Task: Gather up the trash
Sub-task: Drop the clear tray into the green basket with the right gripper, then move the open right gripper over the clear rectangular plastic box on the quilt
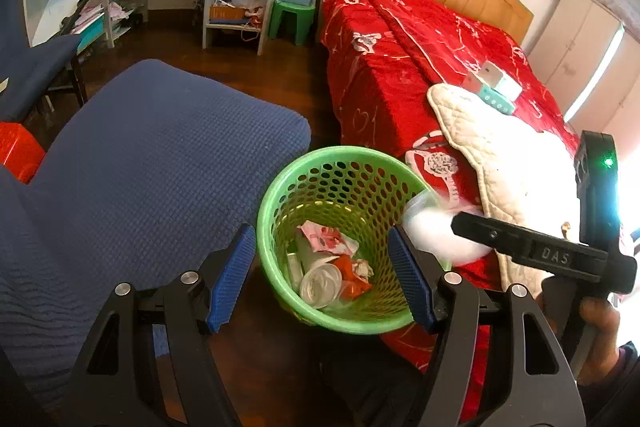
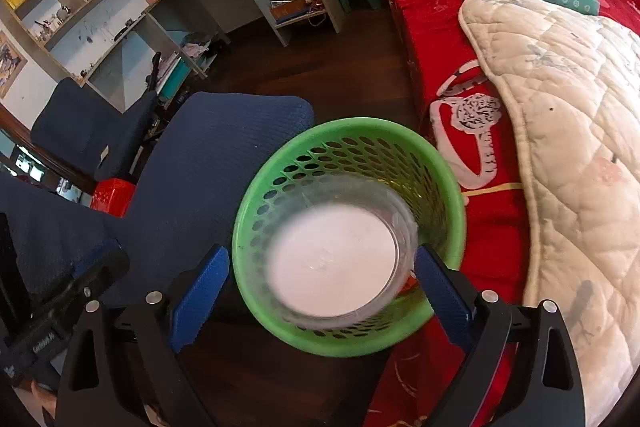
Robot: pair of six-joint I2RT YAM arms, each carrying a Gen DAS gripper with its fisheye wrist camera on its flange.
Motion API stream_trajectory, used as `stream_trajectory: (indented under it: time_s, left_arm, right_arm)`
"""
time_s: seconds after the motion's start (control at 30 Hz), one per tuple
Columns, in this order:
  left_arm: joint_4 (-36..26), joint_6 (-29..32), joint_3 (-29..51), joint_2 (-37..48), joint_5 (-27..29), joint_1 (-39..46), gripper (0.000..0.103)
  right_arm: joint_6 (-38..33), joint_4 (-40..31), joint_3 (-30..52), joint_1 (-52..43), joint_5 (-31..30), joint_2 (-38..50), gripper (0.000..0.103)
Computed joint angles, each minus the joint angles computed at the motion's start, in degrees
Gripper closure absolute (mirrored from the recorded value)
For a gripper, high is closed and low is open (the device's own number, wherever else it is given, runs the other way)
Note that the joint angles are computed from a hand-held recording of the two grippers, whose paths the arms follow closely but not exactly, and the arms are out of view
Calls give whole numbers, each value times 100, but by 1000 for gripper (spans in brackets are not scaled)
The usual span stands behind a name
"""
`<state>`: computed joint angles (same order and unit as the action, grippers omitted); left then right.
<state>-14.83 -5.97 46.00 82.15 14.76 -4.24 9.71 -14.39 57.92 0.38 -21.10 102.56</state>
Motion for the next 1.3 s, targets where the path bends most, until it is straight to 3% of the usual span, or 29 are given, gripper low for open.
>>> stream_trajectory:
  time_s: [0.4, 0.8, 1.03, 1.3]
  left_arm:
    - [9, -58, -2, -70, -67, -255, 35]
    - [-32, -382, 139, -94, -437, -1251, 35]
    - [-109, -557, 395, 120, -586, -1861, 35]
    - [-133, -759, 923, 673, -907, -2652, 35]
  right_arm:
    - [-407, -226, -351, -261, 211, -596, 12]
    - [-1484, -720, -738, -2199, 181, -1312, 12]
    - [-2356, -1087, -253, -3667, 126, -1098, 13]
    - [-3412, -1454, 971, -4843, 1, -172, 16]
